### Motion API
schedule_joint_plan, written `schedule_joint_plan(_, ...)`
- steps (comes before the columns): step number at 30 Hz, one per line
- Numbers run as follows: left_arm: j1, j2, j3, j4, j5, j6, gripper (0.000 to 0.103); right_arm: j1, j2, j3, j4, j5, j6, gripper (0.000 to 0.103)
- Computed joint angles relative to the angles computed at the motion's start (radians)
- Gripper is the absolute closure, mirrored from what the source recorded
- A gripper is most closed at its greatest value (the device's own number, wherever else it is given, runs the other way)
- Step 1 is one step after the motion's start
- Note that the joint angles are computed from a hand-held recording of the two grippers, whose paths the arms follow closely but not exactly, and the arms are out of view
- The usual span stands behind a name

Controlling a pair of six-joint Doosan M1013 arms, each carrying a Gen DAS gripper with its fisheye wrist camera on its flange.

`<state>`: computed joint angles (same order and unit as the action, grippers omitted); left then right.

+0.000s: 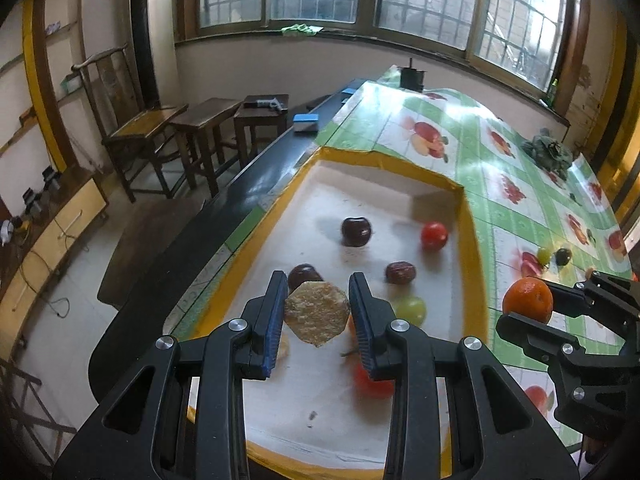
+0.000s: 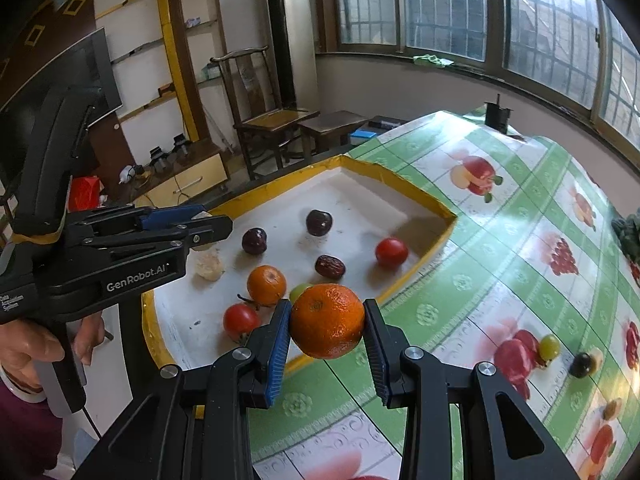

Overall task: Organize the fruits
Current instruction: 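Carry the biscuit and orange over the white tray with both grippers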

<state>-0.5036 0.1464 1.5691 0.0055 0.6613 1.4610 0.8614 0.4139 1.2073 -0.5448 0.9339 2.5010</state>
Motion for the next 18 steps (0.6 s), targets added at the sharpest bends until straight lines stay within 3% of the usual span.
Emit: schedule_joint_plan(18, 0.013, 0.036, -0.02, 0.016, 0.027, -0.025, 0.072, -0.051, 0.113, -0.155, 0.13, 0.033, -0.172, 0.069)
